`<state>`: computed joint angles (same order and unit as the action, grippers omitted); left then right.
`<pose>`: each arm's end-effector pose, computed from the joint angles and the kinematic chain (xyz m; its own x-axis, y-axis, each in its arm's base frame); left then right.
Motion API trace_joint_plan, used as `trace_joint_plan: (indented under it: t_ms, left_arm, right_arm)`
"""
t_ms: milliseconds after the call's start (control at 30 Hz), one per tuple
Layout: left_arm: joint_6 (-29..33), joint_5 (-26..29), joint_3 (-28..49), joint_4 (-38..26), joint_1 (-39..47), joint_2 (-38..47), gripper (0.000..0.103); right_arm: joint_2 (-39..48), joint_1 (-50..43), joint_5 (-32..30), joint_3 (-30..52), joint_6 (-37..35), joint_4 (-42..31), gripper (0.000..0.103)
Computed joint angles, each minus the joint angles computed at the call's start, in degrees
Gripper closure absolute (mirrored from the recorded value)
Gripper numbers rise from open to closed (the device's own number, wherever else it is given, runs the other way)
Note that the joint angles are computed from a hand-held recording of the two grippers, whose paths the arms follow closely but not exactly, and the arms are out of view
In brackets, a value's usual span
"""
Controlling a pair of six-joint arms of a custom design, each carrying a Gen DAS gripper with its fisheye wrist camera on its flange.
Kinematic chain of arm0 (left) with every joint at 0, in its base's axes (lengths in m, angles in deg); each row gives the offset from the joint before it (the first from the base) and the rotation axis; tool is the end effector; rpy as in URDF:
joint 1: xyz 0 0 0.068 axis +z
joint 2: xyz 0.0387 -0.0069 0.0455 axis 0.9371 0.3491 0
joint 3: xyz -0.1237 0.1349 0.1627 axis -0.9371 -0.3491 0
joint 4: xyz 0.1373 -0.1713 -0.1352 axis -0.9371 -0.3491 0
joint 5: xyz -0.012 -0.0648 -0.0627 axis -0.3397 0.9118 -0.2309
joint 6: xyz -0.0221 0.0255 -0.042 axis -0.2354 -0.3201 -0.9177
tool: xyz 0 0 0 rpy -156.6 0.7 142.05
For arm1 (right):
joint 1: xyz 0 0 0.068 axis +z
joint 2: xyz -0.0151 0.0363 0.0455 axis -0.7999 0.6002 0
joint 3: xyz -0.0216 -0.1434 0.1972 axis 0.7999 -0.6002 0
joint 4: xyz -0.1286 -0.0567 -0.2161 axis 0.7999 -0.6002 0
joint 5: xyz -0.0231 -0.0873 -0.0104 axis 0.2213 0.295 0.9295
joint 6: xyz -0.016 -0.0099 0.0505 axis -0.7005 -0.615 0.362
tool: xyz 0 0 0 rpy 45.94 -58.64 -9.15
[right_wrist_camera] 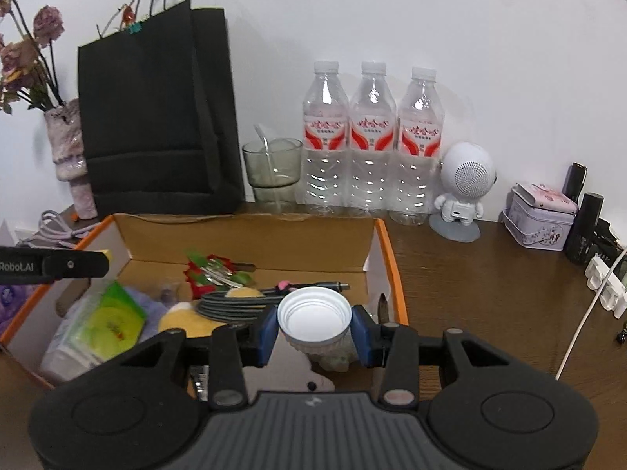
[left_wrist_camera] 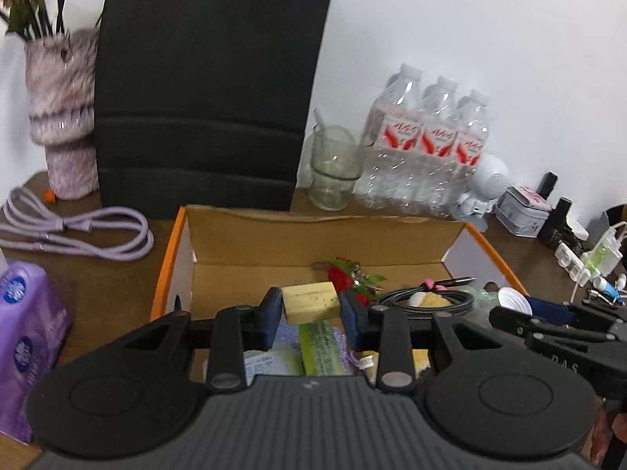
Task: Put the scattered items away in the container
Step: 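Carry the soap bar and lid in both tools over the box and release, then withdraw both open tools from the box back toward the desk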
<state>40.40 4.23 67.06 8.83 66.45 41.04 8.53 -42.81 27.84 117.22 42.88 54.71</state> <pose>0.3238 -0.0319 0.2465 -0.6209 0.1398 -0.7714 0.4228 0.8883 -0.1794 0.2496 0.0350 0.2138 -0.5750 0.1454 -0.8051 0.2071 0.9779 0.0287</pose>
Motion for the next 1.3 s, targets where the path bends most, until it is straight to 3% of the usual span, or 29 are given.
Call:
trace_joint_plan:
  t_ms: [167,233,267,300,433,500,533,900,1100,1300]
  left_arm:
    - [-1.0,-0.7,1.3,0.5,-0.6,3.2,0.068]
    - [-0.9,-1.8,0.8,0.6,-1.0,3.1,0.06]
    - [-0.5,-2.0,0.4,0.9,-1.1,2.9,0.046]
    - [-0.2,-2.2,-0.1,1.1,-1.2,2.5,0.032]
    - [0.6,-2.5,-1.8,1.9,-1.5,0.5,0.017]
    - [0.5,-2.3,-2.1,1.6,-1.4,-0.4,0.0]
    - [0.6,-2.3,-2.6,1.7,-1.4,-1.1,0.0]
    - [4.1,2.5,-7.7,-2.6,2.3,-12.8,0.0]
    - [11.8,12.2,-16.1,-6.8,11.8,-26.9,0.0]
    - [25.0,23.8,-21.3,-16.8,26.6,-31.0,0.0]
  right_arm:
    - [4.0,-1.2,-1.8,0.7,0.6,0.8,0.064]
    - [4.9,-1.1,-1.7,0.6,0.6,1.0,0.059]
    - [4.9,-0.9,-1.0,0.6,0.6,1.0,0.054]
    - [4.8,-0.8,-0.7,0.7,0.6,0.9,0.041]
    - [3.3,0.0,-0.5,0.8,0.7,0.6,0.011]
    - [2.5,0.8,0.2,0.9,0.5,0.3,0.004]
    - [2.3,1.0,0.1,1.2,0.8,-0.2,0.0]
    - [-7.5,6.3,3.8,-0.5,3.6,-6.4,0.0]
    - [-20.1,14.8,10.5,-4.4,6.4,-13.3,0.0]
    - [-28.3,33.0,24.8,-8.8,15.2,-23.3,0.0]
